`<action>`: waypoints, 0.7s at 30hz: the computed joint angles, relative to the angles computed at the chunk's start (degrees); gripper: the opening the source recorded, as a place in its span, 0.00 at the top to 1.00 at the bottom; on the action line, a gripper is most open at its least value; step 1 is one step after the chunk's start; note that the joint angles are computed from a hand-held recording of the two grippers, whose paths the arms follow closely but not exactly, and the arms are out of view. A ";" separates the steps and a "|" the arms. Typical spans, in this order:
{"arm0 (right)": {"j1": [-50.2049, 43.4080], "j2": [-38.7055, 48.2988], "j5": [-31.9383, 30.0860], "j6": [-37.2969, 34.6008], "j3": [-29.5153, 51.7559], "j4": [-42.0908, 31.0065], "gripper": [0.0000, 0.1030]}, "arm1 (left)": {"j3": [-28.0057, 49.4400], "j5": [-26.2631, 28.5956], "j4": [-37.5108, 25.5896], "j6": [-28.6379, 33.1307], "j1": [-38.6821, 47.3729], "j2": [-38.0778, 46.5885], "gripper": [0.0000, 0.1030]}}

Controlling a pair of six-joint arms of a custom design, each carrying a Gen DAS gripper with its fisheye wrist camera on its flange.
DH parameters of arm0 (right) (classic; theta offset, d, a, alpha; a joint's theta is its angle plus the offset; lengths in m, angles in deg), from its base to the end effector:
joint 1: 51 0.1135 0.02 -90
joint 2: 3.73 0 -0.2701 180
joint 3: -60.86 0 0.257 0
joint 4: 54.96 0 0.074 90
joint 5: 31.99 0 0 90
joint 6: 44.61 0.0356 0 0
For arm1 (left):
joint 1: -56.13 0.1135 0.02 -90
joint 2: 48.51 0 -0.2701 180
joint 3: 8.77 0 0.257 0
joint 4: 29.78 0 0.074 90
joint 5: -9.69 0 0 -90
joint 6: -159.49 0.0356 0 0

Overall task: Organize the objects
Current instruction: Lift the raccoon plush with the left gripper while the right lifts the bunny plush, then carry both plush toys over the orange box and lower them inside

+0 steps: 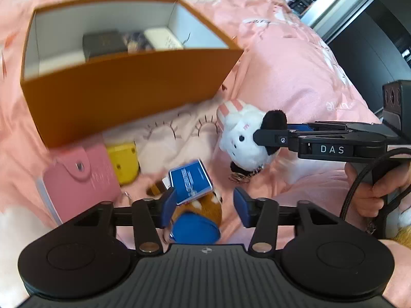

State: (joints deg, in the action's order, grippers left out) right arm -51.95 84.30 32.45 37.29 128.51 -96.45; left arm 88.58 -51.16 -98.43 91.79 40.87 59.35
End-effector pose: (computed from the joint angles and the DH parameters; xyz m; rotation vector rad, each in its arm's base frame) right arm 0.3019 0.0104 0.2004 -0.3062 2.5573 0.5306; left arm 0.3575 -0.1155 0.2205 0.9797 2.6636 -0.7198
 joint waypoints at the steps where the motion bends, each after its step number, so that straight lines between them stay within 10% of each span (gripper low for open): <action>1: -0.03 0.13 -0.34 0.04 -0.06 -0.01 0.51 | -0.24 -0.59 0.05 -0.36 -0.15 0.44 0.40; 21: -0.21 -0.16 -4.44 -2.72 3.53 -2.78 0.51 | -2.65 0.23 6.66 -4.90 -0.74 -0.39 0.58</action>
